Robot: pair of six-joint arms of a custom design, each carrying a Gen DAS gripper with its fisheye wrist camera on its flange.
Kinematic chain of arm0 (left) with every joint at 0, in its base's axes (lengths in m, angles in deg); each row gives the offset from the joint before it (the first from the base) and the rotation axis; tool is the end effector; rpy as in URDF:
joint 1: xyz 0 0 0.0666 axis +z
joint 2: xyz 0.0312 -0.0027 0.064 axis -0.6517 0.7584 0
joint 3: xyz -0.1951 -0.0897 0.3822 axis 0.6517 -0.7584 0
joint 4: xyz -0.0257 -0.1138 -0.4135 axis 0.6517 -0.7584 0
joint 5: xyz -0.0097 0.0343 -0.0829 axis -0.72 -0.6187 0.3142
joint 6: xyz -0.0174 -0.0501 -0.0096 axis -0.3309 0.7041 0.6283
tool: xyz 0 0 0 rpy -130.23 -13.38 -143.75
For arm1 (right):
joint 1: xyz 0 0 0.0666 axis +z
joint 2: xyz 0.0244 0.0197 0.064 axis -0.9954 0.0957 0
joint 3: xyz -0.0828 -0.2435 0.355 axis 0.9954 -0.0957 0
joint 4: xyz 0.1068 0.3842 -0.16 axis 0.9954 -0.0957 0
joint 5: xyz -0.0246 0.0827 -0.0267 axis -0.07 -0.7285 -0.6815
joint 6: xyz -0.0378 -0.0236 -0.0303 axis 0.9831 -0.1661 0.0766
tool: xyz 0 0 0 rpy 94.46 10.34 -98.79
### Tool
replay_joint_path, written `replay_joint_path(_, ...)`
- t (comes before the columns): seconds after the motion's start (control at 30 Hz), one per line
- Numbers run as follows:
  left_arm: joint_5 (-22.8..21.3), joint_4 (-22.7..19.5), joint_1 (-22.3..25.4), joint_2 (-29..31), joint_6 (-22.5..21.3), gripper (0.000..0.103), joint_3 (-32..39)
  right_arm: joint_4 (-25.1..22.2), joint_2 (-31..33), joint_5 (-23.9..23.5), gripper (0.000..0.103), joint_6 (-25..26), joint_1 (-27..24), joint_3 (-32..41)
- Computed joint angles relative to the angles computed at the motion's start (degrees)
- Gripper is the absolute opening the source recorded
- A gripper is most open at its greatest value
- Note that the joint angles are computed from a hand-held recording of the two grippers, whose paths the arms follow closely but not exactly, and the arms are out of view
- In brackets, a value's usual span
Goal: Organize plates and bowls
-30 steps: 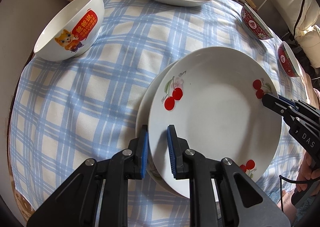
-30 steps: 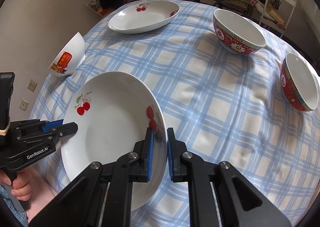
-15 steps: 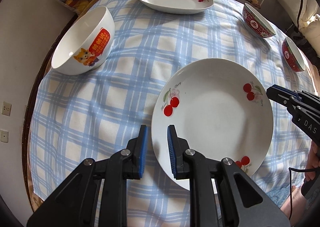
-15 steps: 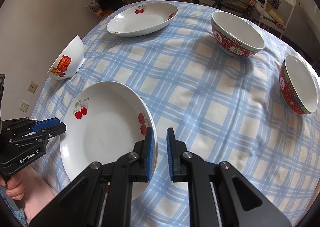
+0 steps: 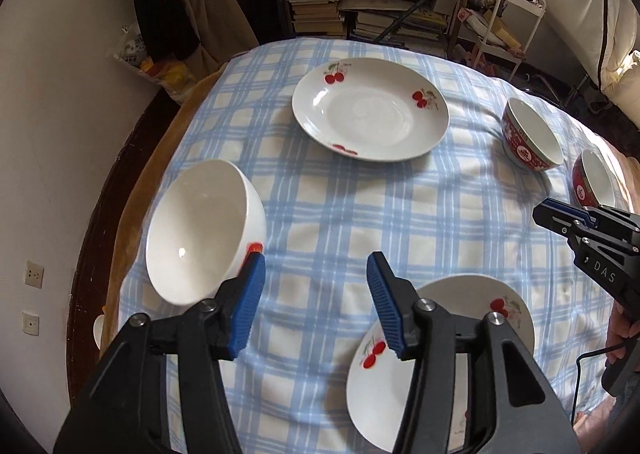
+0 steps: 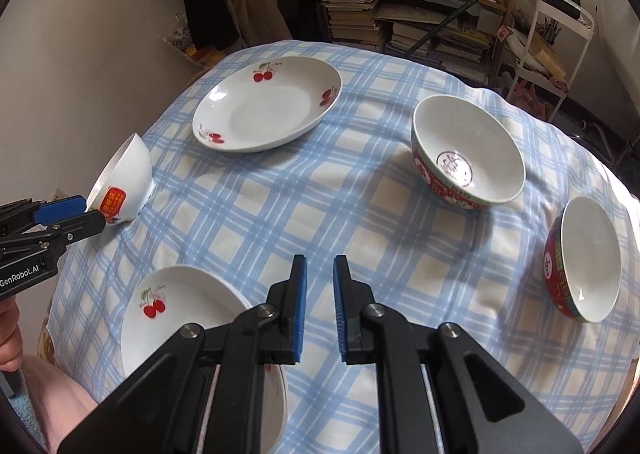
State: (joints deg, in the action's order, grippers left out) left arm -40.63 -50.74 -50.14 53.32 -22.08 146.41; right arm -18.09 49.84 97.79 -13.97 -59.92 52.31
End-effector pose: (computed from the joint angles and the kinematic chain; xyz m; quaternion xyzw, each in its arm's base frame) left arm 0.6574 -0.1151 0.3534 0.3318 0.9177 -0.0322 0.2161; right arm 0.5318 0.2336 0.3114 0.2129 0.9413 0.0420 0.2587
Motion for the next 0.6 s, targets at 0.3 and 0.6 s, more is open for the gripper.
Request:
replay_joint_path(0.3, -0.79, -3.34, -1.34, 9.59, 0.22, 0.09, 14.3, 2.28, 2.51, -0.08, 0.062, 2.16, -5.11, 4.9)
replay_joint_path(0.6, -0.85, -18.26, -2.02, 24.62, 4.62, 0.09, 37.49, -4.48, 9.48, -0.46, 0.069, 5.55, -9.16, 16.19)
